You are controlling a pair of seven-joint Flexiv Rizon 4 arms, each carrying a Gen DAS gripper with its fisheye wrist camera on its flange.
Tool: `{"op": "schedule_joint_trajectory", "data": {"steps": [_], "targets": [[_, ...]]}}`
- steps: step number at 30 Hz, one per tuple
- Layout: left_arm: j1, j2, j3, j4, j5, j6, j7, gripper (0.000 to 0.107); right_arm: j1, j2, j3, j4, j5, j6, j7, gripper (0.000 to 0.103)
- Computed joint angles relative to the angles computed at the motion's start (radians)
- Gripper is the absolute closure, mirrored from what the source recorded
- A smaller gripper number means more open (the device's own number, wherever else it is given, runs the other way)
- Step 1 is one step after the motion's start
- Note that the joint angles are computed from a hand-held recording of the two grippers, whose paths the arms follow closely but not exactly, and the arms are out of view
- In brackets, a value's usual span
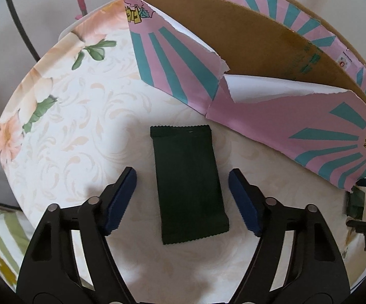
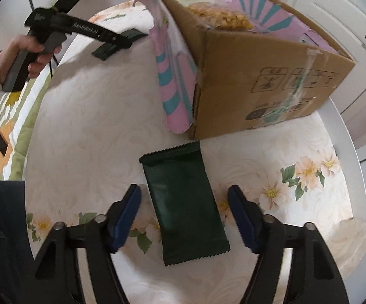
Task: Organize snacks
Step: 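Grasp a dark green pouch with the left gripper while the right grasps another, then lift both green pouches and carry them over the box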
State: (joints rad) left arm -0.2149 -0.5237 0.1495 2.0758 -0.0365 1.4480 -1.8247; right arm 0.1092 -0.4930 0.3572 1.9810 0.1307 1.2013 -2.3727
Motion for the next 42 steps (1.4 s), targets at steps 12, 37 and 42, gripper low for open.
{"op": "schedule_joint_trajectory", "data": {"steps": [12,37,42], "targets": [[0.037,0.021,-0.022,-0.009,0.024,-0.054,0.046,0.066,0.042,0.002,-0.033,-0.017,-0.026,-0.032,0.023,0.06],[0.151,0.298,-0.24,0.227,-0.179,-0.009,0.303,0.066,0.039,0.2,-0.033,0.151,0.071,0.079,0.29,0.061],[0.193,0.393,-0.335,0.271,-0.431,-0.007,0.56,0.066,0.093,0.284,-0.071,0.189,0.078,0.108,0.475,0.061]]}}
